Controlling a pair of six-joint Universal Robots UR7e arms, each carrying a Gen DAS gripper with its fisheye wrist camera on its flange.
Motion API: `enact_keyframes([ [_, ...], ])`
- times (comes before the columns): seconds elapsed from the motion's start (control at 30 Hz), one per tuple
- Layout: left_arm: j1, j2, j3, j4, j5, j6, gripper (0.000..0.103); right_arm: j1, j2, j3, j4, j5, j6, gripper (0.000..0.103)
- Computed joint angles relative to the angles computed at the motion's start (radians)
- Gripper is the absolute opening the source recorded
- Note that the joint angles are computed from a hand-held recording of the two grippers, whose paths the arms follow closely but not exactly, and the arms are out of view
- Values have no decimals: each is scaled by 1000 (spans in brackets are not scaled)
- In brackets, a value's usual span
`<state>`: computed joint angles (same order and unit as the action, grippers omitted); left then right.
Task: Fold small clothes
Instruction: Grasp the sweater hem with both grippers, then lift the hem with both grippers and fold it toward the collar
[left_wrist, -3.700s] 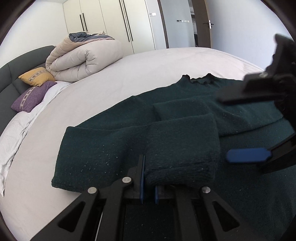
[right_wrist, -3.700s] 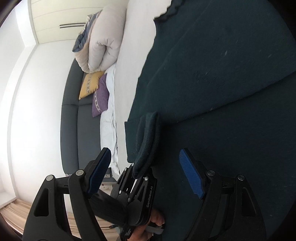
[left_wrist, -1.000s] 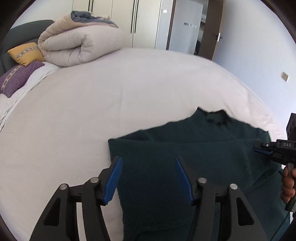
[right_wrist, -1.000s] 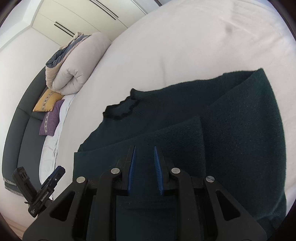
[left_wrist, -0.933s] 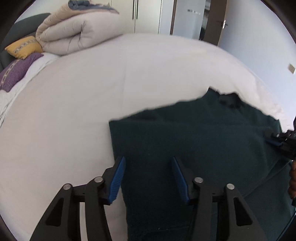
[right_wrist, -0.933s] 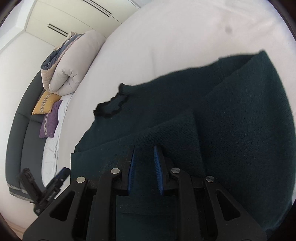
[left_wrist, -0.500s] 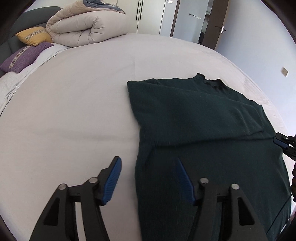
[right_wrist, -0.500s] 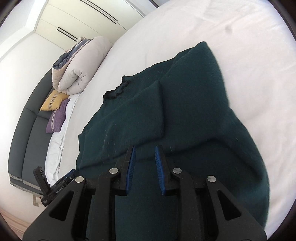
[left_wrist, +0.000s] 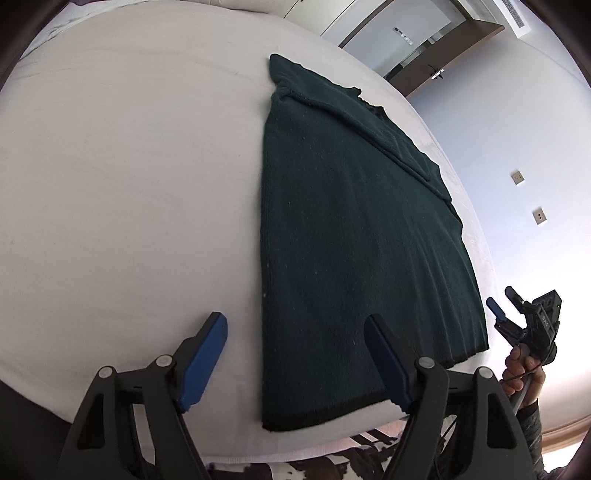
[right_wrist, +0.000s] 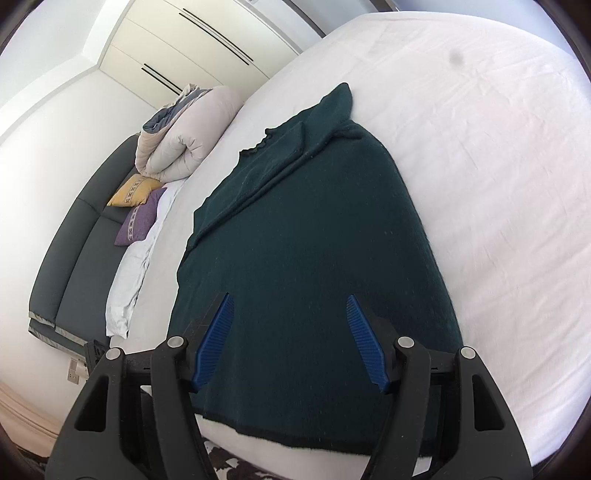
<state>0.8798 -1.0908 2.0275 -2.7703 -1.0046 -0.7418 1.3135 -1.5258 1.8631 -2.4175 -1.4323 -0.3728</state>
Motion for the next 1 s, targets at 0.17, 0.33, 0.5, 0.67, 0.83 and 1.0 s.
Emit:
enact_keyframes([
  [0.17, 31, -8, -10, 6, -114, -21, 69, -68, -104, 62, 24, 50, -5, 63],
  [0.33, 50, -1, -37, 49, -168, -28, 52, -99, -146, 69, 41, 66, -12, 63],
  [0.5, 71, -11, -23, 32, -192, -66, 21, -122, -168, 49, 94, 54, -21, 63],
  [0.67, 66, -10, -22, 42, -201, -54, 12, -149, -176, 26, 112, 9, -1, 63],
  [0.83, 61, -8, -13, 21, -200, -57, 23, -148, -156, -4, 167, -93, 10, 63],
  [1.0, 42, -7, -27, 76, -162, -44, 16, -139, -134, -19, 185, -140, 21, 62],
])
